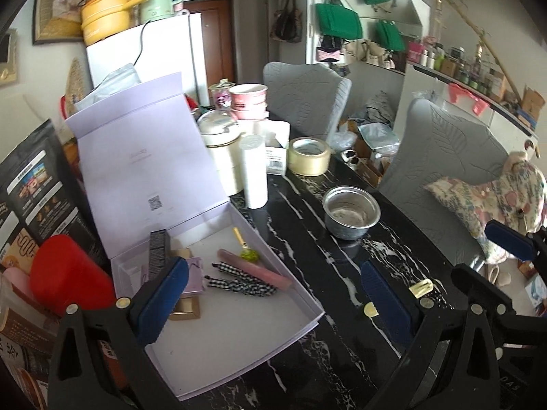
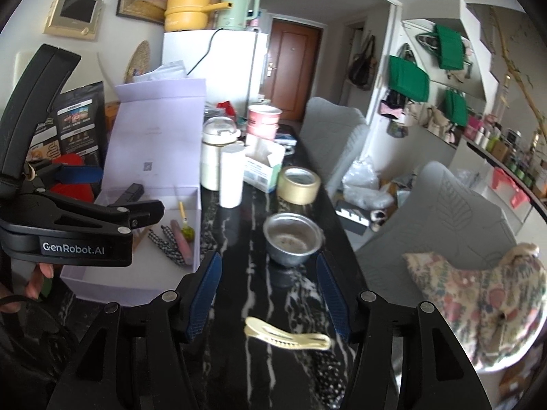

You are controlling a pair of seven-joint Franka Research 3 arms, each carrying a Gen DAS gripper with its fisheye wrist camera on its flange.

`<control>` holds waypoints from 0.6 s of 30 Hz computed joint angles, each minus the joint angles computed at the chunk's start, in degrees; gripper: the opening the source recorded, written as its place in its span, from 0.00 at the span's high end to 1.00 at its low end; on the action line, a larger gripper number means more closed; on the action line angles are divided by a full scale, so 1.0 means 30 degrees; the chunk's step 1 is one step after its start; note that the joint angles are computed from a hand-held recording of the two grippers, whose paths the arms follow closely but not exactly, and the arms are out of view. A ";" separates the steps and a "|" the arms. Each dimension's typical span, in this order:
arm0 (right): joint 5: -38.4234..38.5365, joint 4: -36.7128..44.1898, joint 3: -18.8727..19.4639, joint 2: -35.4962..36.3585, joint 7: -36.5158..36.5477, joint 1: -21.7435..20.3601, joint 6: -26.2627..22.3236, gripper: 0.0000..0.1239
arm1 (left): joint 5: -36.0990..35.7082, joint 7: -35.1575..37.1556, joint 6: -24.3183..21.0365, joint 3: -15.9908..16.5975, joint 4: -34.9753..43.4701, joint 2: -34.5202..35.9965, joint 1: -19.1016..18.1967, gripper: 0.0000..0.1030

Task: Organize rigid objects
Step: 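Withdraw both tools from the white box toward the cream clip and polka-dot scrunchie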

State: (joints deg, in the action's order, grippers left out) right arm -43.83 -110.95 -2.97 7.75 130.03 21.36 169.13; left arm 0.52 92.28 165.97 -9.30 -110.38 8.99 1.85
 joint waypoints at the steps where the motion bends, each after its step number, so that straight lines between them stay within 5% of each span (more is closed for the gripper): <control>1: -0.0538 -0.0330 -0.0212 -0.0314 0.0671 0.0090 -0.0038 0.53 | 0.0055 0.0092 0.0034 -0.0072 -0.0079 -0.0060 -0.0061 0.00; 18: -0.4526 -0.3893 0.1758 -0.3415 0.6246 -0.3045 -0.1011 0.51 | -0.8077 0.7931 -0.1443 -0.1950 -0.0207 -0.0204 -0.0141 0.00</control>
